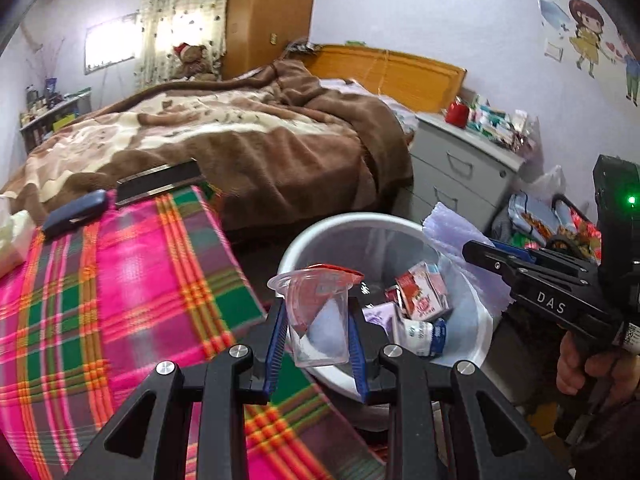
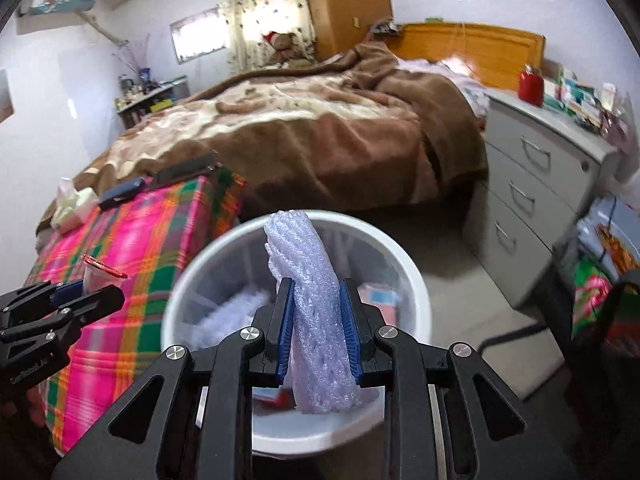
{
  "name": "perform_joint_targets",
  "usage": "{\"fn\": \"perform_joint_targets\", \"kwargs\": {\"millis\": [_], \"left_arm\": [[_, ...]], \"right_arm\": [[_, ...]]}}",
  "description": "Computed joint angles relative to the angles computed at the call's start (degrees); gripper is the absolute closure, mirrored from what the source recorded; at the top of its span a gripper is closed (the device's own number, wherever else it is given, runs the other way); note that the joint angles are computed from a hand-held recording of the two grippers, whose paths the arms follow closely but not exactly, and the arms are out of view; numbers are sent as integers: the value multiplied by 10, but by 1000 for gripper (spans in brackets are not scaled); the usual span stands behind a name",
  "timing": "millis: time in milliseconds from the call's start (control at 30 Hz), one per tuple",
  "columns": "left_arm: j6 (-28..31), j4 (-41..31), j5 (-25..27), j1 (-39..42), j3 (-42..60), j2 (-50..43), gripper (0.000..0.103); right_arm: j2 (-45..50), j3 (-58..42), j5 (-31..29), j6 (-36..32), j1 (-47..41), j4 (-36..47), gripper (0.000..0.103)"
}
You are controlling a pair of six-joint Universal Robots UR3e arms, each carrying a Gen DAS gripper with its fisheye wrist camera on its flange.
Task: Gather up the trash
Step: 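Carry the foam net and plastic cup over the bin and release both inside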
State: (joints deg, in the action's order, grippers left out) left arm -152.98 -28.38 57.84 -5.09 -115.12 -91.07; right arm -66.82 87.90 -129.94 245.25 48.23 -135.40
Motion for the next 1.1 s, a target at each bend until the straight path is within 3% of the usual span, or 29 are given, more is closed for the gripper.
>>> {"fn": "perform_joint_targets", "kwargs": {"millis": [367,433,533,667,733,1100], "left_arm": [[-41,57,45,-70,24,-70,73],[-48,61,47,-73,28,-75,67],[-54,67,49,-74,31,-79,52],[-59,68,48,-69,25,-75,51],[-60,63,53,-69,26,-74,46],[-51,86,45,-31,-40,-16,43]], "right_arm": [[-39,70,27,26,-15,-14,78],[-37,71,27,25,-15,-19,77],[-37,75,32,23,-17,-20,68],[-39,80,28,25,-11,-28,46],[-37,76,24,28,-9,-23,46],[-16,34,-13,65,27,10,46]]}}
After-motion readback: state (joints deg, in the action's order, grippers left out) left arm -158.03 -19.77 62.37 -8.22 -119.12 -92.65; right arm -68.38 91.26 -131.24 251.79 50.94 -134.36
